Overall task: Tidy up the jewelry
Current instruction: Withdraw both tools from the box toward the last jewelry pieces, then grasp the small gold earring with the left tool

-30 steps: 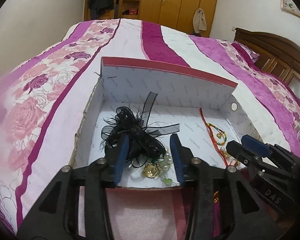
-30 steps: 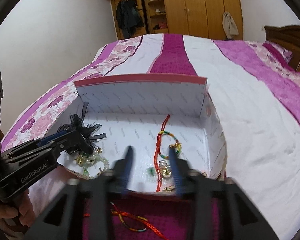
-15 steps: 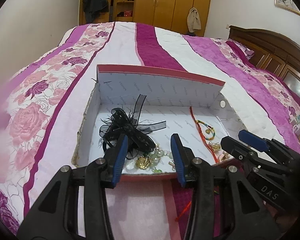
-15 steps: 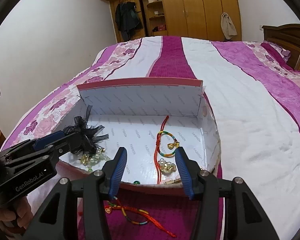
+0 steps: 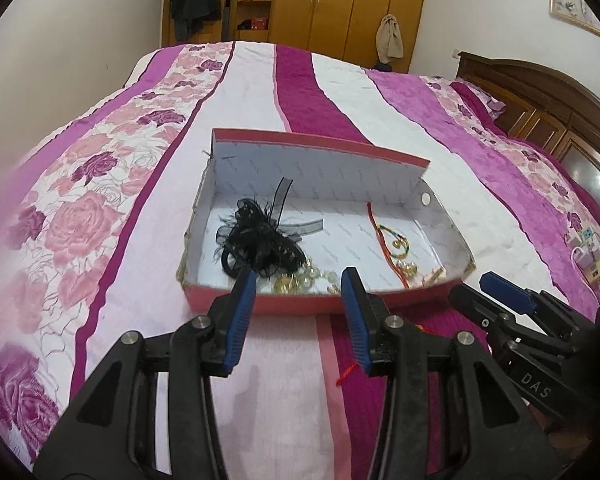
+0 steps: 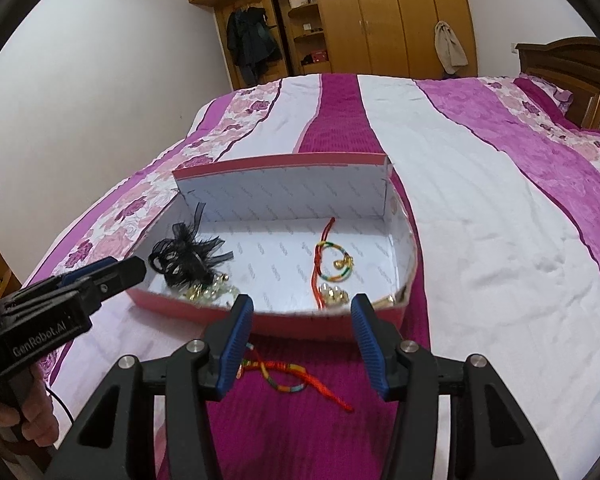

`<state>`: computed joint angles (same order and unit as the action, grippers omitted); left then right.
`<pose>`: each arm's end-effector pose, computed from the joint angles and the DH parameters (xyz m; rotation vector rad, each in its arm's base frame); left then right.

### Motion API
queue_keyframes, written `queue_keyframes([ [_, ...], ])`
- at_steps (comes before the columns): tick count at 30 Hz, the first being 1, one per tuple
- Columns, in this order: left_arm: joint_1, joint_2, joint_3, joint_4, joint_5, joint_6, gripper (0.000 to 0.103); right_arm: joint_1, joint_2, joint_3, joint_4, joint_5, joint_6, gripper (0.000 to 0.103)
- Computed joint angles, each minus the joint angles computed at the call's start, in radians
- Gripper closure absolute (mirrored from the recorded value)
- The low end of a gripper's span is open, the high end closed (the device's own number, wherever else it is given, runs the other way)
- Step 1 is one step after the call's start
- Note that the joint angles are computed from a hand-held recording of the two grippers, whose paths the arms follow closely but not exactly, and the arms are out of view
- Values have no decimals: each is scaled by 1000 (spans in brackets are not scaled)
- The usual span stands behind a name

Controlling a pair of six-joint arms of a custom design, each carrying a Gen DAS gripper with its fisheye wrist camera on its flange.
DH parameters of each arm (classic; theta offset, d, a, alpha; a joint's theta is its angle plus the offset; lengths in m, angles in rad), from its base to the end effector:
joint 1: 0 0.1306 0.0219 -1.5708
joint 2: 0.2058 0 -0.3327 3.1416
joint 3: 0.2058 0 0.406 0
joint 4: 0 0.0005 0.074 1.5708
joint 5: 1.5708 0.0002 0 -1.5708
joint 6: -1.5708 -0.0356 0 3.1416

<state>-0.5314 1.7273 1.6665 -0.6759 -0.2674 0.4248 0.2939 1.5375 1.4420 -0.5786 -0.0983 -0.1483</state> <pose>0.5435 -0.3091 0.3441 -0.0142 2.2830 -0.1924 0.5433 0.1676 0.3512 -0.2180 2.2537 0.3474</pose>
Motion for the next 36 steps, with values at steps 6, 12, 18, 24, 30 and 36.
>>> queue_keyframes([
  [6,-12,-51,-53,-29,11,16,67,8,-57,-56,-15,11,-12,49],
  [12,-27,-101,-106,-55,11,20,67,14,-113,-110,-37,21,-20,49],
  [18,-41,-137,-152,-94,24,21,67,20,-169,-169,-66,36,-17,49],
  [24,-52,-154,-173,-150,70,33,67,19,-213,-219,-84,33,-27,49],
  [30,-62,-162,-189,-196,102,45,67,14,-239,-249,-92,21,-44,49],
  [36,-73,-162,-207,-226,127,55,67,8,-257,-270,-94,12,-53,49],
])
